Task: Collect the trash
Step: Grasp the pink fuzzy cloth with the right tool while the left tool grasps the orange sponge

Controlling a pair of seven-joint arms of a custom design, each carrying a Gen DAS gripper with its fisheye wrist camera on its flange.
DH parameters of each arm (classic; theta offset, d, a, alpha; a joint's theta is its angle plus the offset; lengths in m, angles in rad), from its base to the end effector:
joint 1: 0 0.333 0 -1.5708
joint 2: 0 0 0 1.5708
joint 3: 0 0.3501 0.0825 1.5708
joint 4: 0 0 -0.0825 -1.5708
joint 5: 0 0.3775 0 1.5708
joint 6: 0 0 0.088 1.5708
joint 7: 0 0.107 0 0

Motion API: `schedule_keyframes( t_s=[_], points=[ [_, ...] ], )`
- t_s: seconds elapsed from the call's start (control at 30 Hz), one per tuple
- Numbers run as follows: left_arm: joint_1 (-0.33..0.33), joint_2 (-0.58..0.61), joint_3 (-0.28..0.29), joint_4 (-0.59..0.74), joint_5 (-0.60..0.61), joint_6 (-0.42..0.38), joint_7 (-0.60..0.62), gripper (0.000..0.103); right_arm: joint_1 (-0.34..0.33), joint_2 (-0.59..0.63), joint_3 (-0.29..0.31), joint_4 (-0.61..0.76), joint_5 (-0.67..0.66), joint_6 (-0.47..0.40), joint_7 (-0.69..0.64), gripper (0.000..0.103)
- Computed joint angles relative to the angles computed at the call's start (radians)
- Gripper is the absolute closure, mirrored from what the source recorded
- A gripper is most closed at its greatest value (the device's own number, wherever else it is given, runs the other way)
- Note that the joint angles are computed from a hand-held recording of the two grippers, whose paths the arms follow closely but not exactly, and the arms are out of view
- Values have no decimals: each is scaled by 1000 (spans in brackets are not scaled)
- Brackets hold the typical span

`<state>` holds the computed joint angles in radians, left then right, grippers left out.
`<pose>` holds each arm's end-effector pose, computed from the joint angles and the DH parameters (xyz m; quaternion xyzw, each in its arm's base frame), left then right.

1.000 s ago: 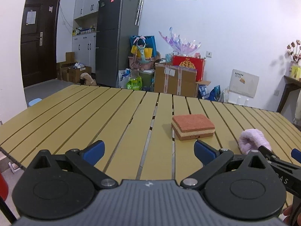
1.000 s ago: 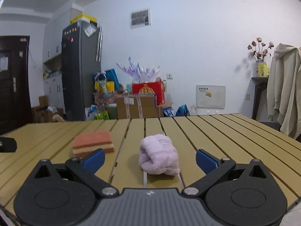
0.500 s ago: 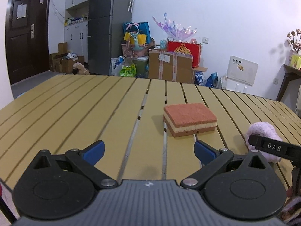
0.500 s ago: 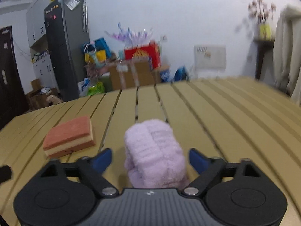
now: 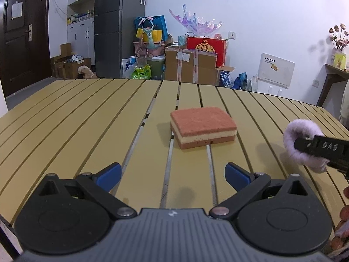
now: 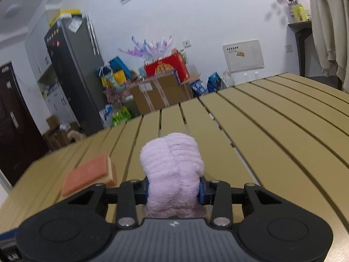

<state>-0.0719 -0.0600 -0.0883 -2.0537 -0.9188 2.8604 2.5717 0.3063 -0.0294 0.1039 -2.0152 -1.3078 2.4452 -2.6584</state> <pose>0.5686 -0.0490 0.5860 -0.4927 0.7293 -0.4040 0.2494 0.5298 0.2299 0.5525 -0.3374 0.7850 -0.3617 0.3729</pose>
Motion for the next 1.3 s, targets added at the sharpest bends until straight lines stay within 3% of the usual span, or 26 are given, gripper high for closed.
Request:
schedule_keyframes(
  t_s=[0.2, 0.43, 0.53, 0.73, 0.93, 1.1, 1.3],
  points=[
    [1, 13, -21, 34, 179, -27, -166, 0, -28, -53, -6, -54, -79, 27, 115, 67],
    [-5, 94, -54, 162, 477, -75, -433, 0, -71, -102, -4, -121, -128, 41, 233, 67],
    [-21, 144, -59, 220, 662, -82, -611, 0, -89, -116, -6, -145, -134, 50, 271, 67],
    [-57, 243, -52, 352, 899, -158, -867, 0, -108, -107, -10, -148, -136, 72, 285, 67],
    [-82, 324, -45, 462, 1022, -225, -990, 0, -114, -100, -10, -152, -131, 67, 301, 67],
    [-105, 387, -20, 551, 1112, -296, -1104, 0, -120, -80, -21, -139, -173, 114, 346, 67],
    [-93, 419, -38, 604, 1109, -366, -1108, 0, -117, -49, -35, -112, -180, 141, 341, 67]
  ],
)
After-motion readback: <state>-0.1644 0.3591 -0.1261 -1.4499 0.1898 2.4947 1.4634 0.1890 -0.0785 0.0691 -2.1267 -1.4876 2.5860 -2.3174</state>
